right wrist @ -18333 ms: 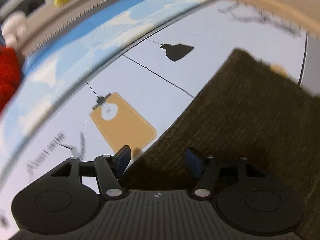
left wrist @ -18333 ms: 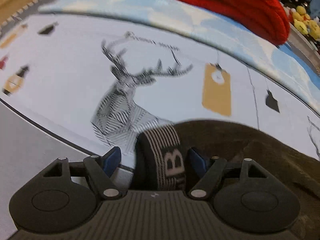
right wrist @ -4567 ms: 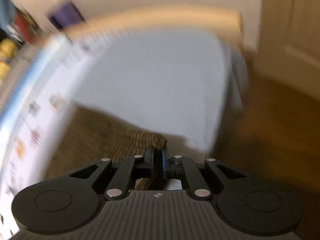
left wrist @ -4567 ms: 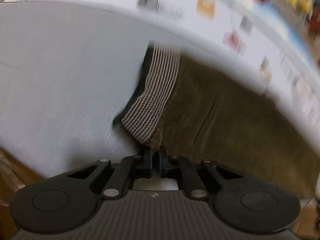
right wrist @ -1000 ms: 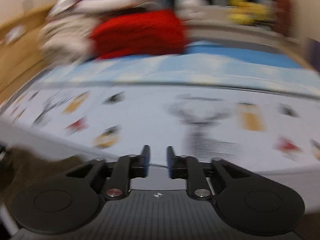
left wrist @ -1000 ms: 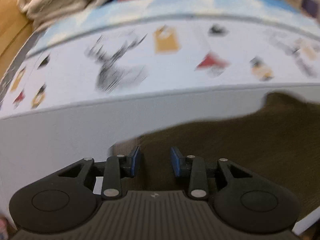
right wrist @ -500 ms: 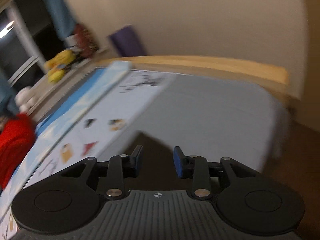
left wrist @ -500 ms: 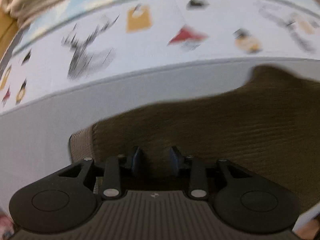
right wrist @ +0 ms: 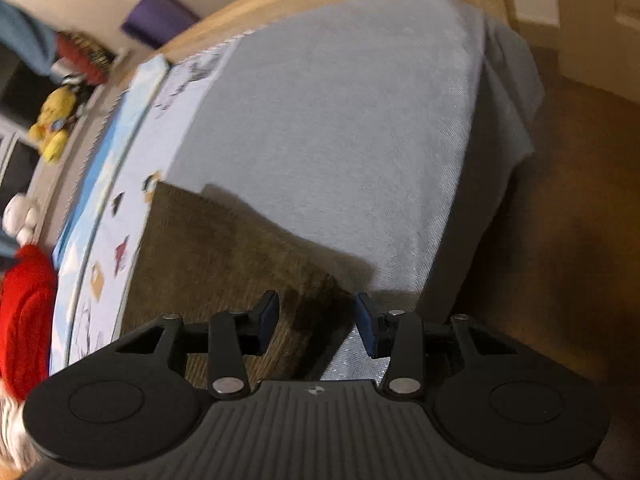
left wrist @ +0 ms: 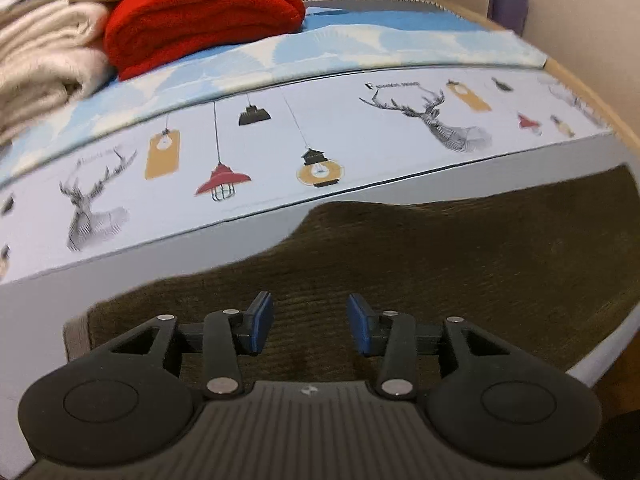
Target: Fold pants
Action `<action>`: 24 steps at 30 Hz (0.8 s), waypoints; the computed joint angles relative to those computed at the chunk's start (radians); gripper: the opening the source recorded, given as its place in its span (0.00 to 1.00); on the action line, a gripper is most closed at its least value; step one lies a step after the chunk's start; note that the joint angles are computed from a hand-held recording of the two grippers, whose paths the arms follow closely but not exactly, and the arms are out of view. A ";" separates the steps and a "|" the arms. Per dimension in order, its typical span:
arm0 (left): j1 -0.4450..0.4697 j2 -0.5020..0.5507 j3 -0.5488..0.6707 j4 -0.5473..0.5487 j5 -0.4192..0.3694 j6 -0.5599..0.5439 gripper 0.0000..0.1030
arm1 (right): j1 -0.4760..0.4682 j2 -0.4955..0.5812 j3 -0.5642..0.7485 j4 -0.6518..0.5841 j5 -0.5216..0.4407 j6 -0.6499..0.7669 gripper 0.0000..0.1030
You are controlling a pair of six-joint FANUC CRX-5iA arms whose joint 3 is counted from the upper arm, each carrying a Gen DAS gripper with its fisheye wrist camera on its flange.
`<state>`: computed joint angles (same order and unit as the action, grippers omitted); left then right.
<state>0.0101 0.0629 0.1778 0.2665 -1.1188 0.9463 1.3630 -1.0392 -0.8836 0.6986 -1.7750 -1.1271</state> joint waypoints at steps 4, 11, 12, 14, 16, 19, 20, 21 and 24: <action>0.000 0.020 0.009 -0.010 0.019 0.014 0.45 | -0.097 0.059 0.023 -0.020 0.070 -0.005 0.45; 0.024 0.033 0.023 -0.001 0.022 0.021 0.45 | -0.130 0.126 0.068 -0.038 0.050 0.007 0.23; 0.029 0.031 0.021 0.005 0.023 0.020 0.45 | -0.128 0.148 0.082 -0.026 0.039 0.004 0.22; 0.040 0.025 0.015 0.019 0.028 0.017 0.45 | -0.127 0.198 0.114 0.013 0.022 0.016 0.20; 0.050 0.019 0.011 0.027 0.032 0.020 0.45 | -0.159 0.289 0.175 0.066 0.017 0.108 0.20; 0.071 0.009 0.000 0.048 0.035 0.016 0.45 | -0.215 0.508 0.329 0.181 0.002 0.376 0.19; 0.081 0.004 -0.006 0.059 0.037 0.011 0.45 | -0.223 0.569 0.371 0.225 0.006 0.456 0.18; 0.091 -0.001 -0.013 0.072 0.038 0.005 0.45 | -0.227 0.642 0.422 0.285 0.026 0.552 0.18; 0.128 -0.014 -0.031 0.102 0.035 -0.013 0.45 | -0.229 0.832 0.563 0.441 0.135 0.817 0.18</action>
